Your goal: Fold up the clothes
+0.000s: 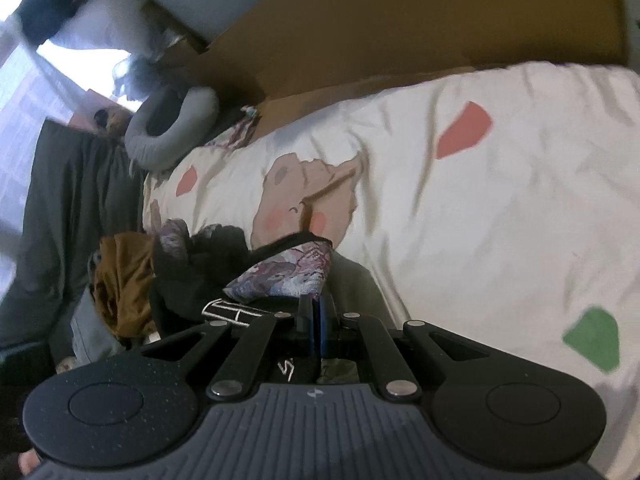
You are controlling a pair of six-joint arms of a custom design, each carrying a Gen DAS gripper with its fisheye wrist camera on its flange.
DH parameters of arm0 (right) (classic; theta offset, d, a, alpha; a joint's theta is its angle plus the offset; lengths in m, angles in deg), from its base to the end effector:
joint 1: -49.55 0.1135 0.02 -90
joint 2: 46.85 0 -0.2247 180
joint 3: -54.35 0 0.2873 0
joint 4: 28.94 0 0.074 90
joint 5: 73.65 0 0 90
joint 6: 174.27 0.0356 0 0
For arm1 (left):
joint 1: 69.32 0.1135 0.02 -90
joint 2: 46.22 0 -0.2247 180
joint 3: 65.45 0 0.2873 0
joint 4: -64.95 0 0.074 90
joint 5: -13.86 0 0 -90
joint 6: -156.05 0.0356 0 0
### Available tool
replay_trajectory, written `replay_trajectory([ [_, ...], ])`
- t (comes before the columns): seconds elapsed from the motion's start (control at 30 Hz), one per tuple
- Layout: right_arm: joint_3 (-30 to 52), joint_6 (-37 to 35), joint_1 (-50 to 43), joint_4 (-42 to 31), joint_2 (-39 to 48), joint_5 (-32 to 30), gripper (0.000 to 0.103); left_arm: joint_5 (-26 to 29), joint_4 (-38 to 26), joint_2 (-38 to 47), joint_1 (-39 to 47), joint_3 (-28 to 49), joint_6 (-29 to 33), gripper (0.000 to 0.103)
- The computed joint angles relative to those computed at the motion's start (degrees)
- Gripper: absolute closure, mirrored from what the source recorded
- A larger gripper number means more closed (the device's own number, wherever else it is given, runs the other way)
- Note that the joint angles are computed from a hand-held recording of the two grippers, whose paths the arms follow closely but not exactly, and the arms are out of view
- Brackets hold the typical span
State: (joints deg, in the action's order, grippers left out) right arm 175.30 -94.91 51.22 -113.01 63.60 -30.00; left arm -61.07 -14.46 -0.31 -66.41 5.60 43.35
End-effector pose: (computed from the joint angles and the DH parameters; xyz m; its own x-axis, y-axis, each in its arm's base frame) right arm 0.4080 0.0377 0.2818 -0.9008 -0.1538 -0.4061 -0.3978 0.6671 0.6299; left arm 0.1873 0.0003 0.3090 -0.7875 -0.4131 -0.4573 -0.2182 0.8809 -0.4201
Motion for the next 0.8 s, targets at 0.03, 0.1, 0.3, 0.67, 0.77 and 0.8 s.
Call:
replay_trajectory([
  [0.03,-0.09,0.22,-0.43,-0.23,-0.64,-0.14,0.103,-0.03,-0.42,0.28,1.22,0.42,0.35,0.046],
  [0.1,-0.39,-0.58,-1.24,-0.52,-2.21,-0.59,0.103,-0.47,0.44,1.95,2.51,0.72,0.99,0.046],
  [0.3,2.03,0.78,-4.03,-4.83,-3.4,-2.76,0.103,-2.59,-2.93,1.36,6.71,2.53,3.69,0.042],
  [0.67,6.85,-3.89,-9.53,-13.87,-5.27,-2.57,0.103,-7.65,-2.35,2.0,8.73,3.07,3.1,0.042],
  [0.77,6.89,-5.4,-12.04,-15.29,-5.72,-0.64,0.103,-8.17,-2.67,2.1,10.1,3.49,3.9,0.042],
  [0.8,7.27,-5.92,-12.9,-15.89,-5.53,0.06,0.103,-8.36,-2.48,2.37,10.25,3.67,3.93,0.042],
])
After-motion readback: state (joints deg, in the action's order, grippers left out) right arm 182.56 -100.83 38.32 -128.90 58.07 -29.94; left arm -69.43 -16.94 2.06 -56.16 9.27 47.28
